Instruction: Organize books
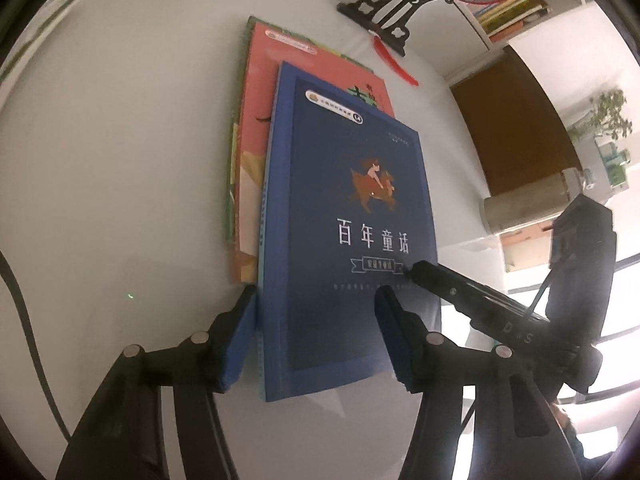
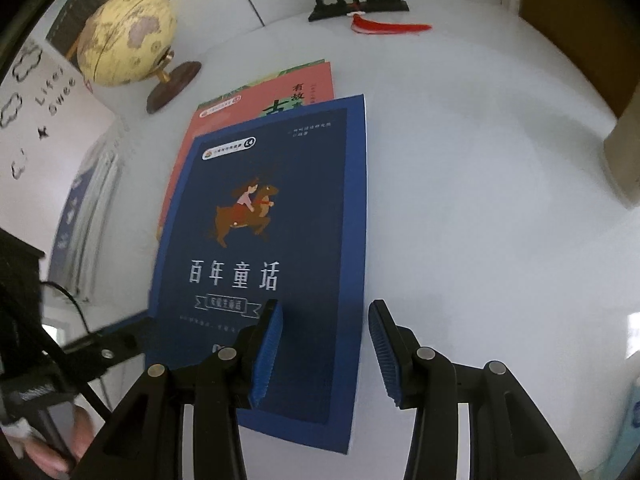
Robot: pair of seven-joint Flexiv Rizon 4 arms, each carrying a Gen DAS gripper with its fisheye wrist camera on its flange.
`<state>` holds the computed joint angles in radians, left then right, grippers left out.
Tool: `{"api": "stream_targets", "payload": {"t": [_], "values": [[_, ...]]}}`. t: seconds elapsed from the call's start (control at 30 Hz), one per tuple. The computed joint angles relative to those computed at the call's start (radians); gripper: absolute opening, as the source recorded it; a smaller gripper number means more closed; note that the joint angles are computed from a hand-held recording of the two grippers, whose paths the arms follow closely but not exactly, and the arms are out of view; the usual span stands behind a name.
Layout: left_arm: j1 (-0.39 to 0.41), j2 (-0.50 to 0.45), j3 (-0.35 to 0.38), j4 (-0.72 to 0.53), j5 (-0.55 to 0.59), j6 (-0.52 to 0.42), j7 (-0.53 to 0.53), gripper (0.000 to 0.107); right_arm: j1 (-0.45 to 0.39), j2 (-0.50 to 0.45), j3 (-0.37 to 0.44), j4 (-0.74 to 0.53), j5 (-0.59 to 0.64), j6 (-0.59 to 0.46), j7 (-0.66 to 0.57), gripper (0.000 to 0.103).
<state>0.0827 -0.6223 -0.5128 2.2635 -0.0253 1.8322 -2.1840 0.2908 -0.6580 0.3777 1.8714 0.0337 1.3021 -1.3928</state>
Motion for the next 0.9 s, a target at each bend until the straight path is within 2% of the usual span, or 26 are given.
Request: {"api": "stream_targets", "payload": {"t": [0.03,0.1,0.17,0.23,0.33,0.43,0.47,0.53,0.57,0.63,0.7,0.77,0.9], "values": [[-0.014,0.006,0.01,-0.004,-0.004,-0.01,0.002,0.054,0.0,0.002,0.002,0.003,0.005,0.003,0.003,0.044],[0.022,-0.004,-0.03,0.003,0.005,-0.001,0.001,0.054,0.026,0.017,-0.025,0.024,-0.006,0.022,0.029,0.044],[0.08,-0.023,-0.089,0.019,0.035,0.048,-0.017,0.054,0.036,0.028,-0.04,0.035,-0.015,0.024,0.053,0.045],[0.148,-0.066,-0.156,0.035,0.096,0.14,-0.054,0.054,0.003,0.032,-0.007,0.033,0.003,0.023,0.045,0.045],[0.239,-0.168,-0.237,0.029,0.203,0.259,-0.127,0.054,-0.114,0.022,0.112,0.002,0.088,0.003,-0.029,0.045],[0.248,-0.239,-0.238,-0.011,0.274,0.325,-0.214,0.054,-0.299,-0.037,0.298,-0.072,0.266,-0.052,-0.157,0.045],[0.237,-0.241,-0.235,-0.021,0.255,0.319,-0.207,0.054,-0.357,-0.066,0.355,-0.099,0.325,-0.078,-0.199,0.044],[0.168,-0.187,-0.174,-0.062,0.219,0.227,-0.205,0.039,-0.477,-0.141,0.473,-0.157,0.451,-0.136,-0.284,0.041],[0.139,-0.176,-0.15,-0.078,0.205,0.205,-0.205,0.035,-0.505,-0.164,0.499,-0.181,0.505,-0.161,-0.316,0.041],[0.097,-0.158,-0.116,-0.097,0.178,0.162,-0.205,0.023,-0.476,-0.156,0.472,-0.19,0.505,-0.168,-0.309,0.041],[0.104,-0.171,-0.129,-0.1,0.174,0.163,-0.212,0.018,-0.416,-0.131,0.412,-0.193,0.481,-0.174,-0.306,0.041],[0.13,-0.202,-0.163,-0.099,0.196,0.21,-0.235,0.018,-0.382,-0.121,0.375,-0.202,0.48,-0.2,-0.306,0.041],[0.126,-0.181,-0.165,-0.108,0.207,0.208,-0.258,0.018,-0.356,-0.112,0.325,-0.224,0.501,-0.302,-0.31,0.043]]}}
